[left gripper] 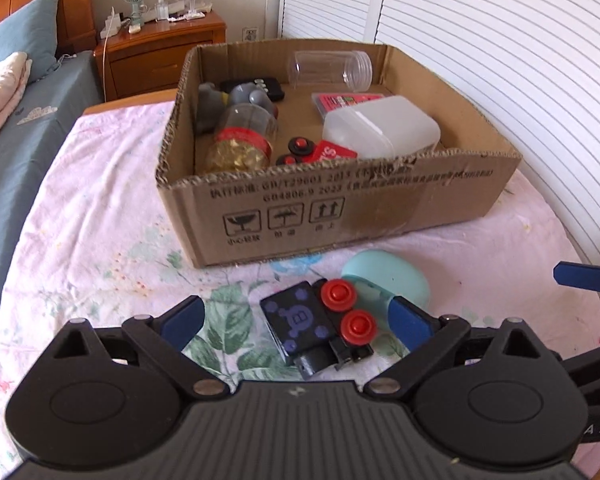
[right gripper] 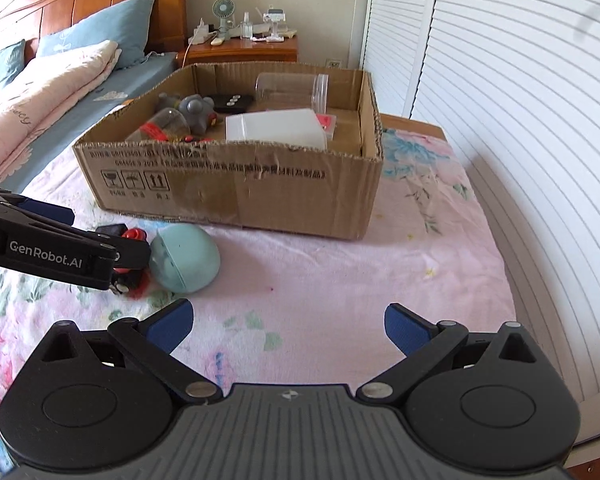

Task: Organize rigid objects
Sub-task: 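Grasp the black-and-red button block with the left tool while the right tool grasps the mint-green ball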

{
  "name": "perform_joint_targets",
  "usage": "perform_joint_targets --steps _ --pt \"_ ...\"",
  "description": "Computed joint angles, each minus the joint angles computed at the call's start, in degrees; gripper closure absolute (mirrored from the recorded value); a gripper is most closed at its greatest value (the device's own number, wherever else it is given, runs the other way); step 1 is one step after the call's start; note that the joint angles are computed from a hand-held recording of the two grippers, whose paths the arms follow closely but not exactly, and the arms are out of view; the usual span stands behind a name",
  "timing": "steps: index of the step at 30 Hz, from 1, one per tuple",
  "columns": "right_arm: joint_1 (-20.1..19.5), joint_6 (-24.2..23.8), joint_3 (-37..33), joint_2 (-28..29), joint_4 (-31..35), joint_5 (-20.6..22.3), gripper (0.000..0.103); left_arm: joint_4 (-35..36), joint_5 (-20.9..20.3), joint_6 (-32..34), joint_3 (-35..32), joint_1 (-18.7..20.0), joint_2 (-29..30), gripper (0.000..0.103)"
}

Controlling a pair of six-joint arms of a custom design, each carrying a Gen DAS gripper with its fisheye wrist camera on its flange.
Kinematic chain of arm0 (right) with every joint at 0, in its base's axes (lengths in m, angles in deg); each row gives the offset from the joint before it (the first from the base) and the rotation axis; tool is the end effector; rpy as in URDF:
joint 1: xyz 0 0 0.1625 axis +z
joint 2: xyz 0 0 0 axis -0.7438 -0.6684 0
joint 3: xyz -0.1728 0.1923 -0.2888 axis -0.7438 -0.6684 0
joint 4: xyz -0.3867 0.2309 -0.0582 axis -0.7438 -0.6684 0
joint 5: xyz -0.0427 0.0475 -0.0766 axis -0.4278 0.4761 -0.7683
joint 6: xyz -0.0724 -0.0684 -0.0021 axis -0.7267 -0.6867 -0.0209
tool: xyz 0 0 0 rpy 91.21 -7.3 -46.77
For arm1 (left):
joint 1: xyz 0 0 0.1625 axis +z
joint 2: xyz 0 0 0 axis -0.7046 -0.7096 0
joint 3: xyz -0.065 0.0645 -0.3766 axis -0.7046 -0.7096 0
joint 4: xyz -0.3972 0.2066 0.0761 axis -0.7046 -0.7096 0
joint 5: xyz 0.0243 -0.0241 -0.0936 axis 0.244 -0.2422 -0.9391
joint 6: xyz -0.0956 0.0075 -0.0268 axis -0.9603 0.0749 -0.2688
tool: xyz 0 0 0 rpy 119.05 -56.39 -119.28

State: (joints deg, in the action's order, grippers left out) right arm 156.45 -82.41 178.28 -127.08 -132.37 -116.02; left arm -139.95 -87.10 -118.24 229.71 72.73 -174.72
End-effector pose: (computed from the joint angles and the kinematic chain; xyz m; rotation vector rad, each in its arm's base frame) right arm 0.2178 -0.3803 0.1470 0.9852 -2.3294 0.5992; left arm -0.1794 -0.3376 0.1447 0.0764 2.2580 -0.8593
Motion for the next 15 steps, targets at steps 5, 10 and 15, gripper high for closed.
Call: perform_joint_targets --steps 5,10,15 --pt "-0.1 -0.2 -0.4 1.2 0.6 -0.3 0.0 4.0 0.4 -1.8 -0.3 0.0 0.9 0.005" --pt "0.2 -0.7 -0.8 2.4 1.2 -0.8 0.0 10.0 -0.7 -6.9 -0.5 0.5 -1.4 0.005" --pt "0.5 -1.4 -1.1 3.5 2.0 -1.1 0.0 14.1 -0.7 -10.6 1.0 -0.3 -5.0 0.003"
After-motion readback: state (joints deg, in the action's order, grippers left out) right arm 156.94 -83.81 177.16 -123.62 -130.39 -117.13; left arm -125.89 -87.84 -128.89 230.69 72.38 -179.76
